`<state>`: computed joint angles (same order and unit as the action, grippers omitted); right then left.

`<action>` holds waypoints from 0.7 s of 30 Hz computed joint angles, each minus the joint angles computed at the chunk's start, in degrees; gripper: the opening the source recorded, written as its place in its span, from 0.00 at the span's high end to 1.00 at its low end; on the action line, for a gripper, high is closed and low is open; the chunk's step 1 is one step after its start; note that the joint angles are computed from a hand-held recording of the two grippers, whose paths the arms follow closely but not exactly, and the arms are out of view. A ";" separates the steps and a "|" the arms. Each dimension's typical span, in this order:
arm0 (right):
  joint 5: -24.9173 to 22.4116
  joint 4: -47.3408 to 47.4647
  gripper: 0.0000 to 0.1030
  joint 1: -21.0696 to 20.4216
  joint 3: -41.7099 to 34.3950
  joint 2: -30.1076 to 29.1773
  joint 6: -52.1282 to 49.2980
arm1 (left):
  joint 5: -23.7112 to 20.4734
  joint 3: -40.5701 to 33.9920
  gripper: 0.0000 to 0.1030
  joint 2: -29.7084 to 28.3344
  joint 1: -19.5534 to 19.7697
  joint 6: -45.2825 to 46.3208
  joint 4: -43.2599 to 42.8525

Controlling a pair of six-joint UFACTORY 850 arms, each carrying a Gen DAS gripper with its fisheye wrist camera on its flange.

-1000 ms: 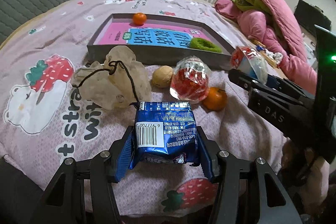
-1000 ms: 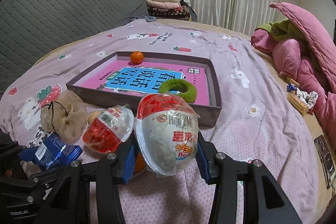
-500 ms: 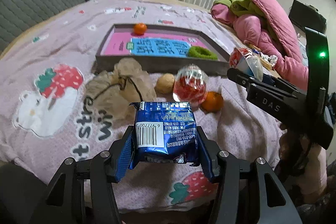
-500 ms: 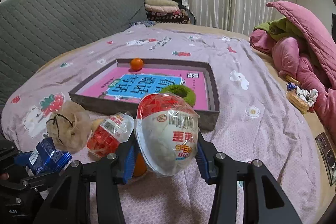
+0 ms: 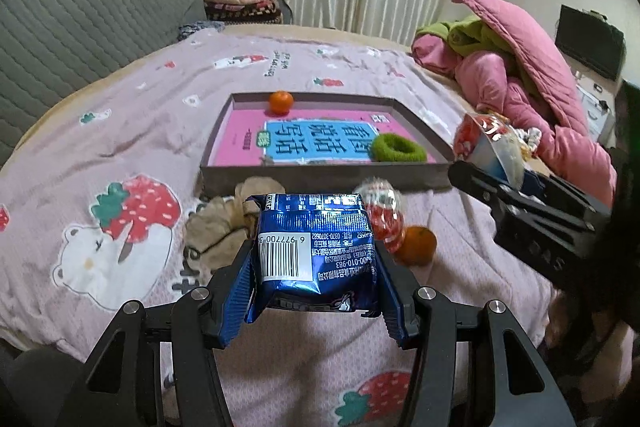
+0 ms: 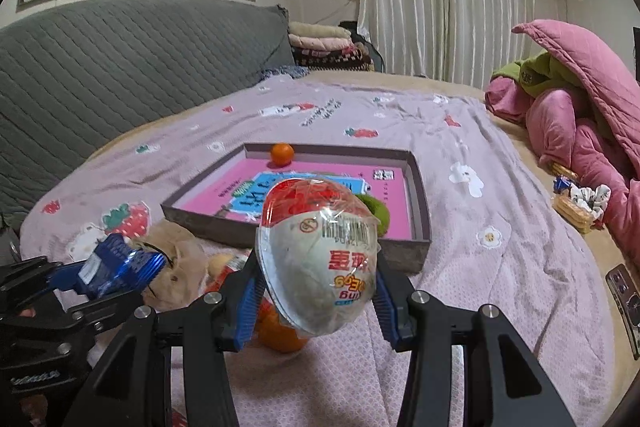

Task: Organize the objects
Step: 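Grasp the blue snack packet with the left tool while the right tool grasps the white egg toy, then carry the snack packet with the left tool over the tray while the right tool carries the egg toy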

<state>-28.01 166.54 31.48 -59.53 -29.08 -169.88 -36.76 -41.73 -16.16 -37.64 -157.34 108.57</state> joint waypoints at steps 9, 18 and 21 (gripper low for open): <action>-3.89 -0.95 0.53 -0.09 1.40 1.33 1.63 | -2.79 -2.10 0.44 -0.78 1.96 1.72 0.26; -4.01 0.32 0.53 0.10 0.73 1.05 1.01 | -2.94 -3.90 0.44 -1.96 4.26 3.05 1.46; -3.24 0.41 0.53 0.14 -0.36 0.52 1.41 | -2.99 -4.45 0.44 -2.18 4.79 3.03 2.15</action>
